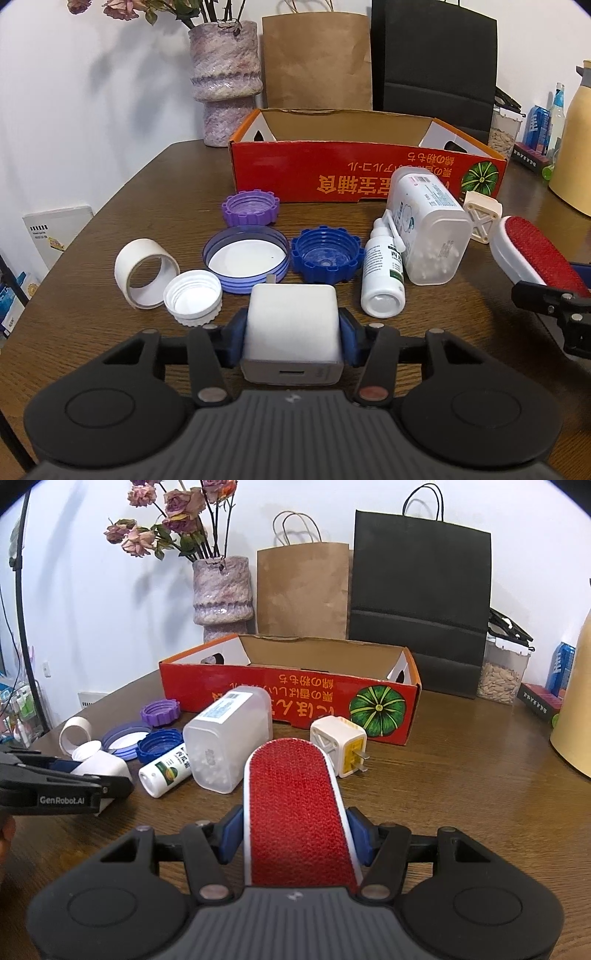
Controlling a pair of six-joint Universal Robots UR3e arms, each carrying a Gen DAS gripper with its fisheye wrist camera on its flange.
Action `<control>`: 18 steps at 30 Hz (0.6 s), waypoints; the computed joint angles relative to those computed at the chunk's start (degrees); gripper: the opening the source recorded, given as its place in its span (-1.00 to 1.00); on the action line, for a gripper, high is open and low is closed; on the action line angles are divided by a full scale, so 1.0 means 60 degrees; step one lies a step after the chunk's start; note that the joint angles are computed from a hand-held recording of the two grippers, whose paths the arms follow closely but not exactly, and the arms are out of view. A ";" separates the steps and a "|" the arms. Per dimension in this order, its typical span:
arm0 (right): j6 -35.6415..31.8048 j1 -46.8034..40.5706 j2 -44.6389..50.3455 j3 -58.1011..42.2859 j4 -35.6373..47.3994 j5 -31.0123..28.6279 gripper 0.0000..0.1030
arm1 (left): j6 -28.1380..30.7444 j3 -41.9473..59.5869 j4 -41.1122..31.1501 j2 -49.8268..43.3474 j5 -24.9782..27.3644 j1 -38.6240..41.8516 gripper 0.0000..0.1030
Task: Organize rigid objects
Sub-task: 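Grasp the white charger with the left gripper while the right gripper holds the lint brush, then lift and carry the charger and lint brush toward the red cardboard box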
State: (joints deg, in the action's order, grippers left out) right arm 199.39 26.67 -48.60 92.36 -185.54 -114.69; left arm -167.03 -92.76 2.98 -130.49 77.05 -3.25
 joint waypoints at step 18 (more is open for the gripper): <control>0.0133 0.0440 -0.0127 0.0220 -0.0657 -0.0675 0.11 | -0.0340 -0.1331 0.1277 0.0853 -0.0043 0.0006 -0.02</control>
